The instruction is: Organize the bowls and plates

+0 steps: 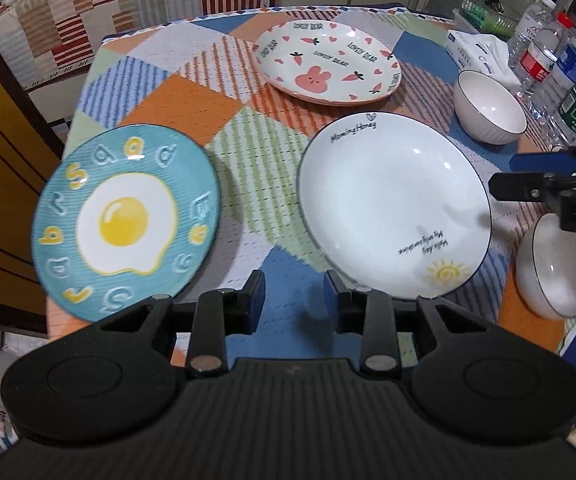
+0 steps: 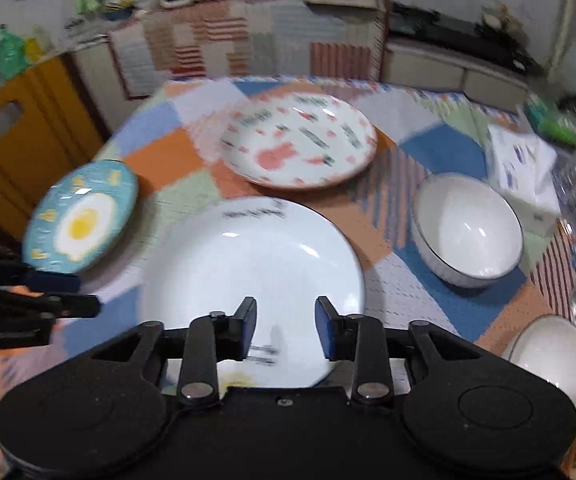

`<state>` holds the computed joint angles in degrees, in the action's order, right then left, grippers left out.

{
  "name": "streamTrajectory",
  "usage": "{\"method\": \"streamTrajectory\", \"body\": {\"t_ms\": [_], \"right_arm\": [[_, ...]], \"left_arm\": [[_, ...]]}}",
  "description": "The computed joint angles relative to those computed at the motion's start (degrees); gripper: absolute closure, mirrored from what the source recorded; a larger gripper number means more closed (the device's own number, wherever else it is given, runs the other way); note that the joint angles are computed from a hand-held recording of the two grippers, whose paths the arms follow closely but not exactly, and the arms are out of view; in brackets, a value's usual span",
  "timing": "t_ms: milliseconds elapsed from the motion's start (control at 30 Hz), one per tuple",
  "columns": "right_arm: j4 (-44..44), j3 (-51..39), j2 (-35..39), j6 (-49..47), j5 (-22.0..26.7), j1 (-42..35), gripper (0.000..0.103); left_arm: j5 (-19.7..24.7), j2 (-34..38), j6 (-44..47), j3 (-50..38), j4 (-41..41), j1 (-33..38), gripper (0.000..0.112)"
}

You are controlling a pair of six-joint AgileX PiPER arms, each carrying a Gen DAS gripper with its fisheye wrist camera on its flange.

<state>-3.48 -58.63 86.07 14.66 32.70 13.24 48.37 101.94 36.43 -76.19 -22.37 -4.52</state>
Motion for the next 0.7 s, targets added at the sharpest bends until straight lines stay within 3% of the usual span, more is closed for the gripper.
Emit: {"method": "streamTrajectory", "body": {"t_ms": [300, 500, 700], "right_arm": [[4.4, -5.4, 0.1, -6.6, -0.5, 6.9, 0.051], [8.6, -8.3, 4.2, -13.5, -6.0, 10.0, 0.049], [12.3, -10.3, 11.4, -21.4, -13.1, 12.1, 0.040]], "left_arm": [[7.9, -0.5, 5.8, -6.5, 1.9, 8.3, 0.076], [7.8, 0.0, 12.4, -8.3, -1.1, 13.6, 0.068], [4.9, 3.1, 18.5, -8.8, -7.2, 17.8, 0.047]]}}
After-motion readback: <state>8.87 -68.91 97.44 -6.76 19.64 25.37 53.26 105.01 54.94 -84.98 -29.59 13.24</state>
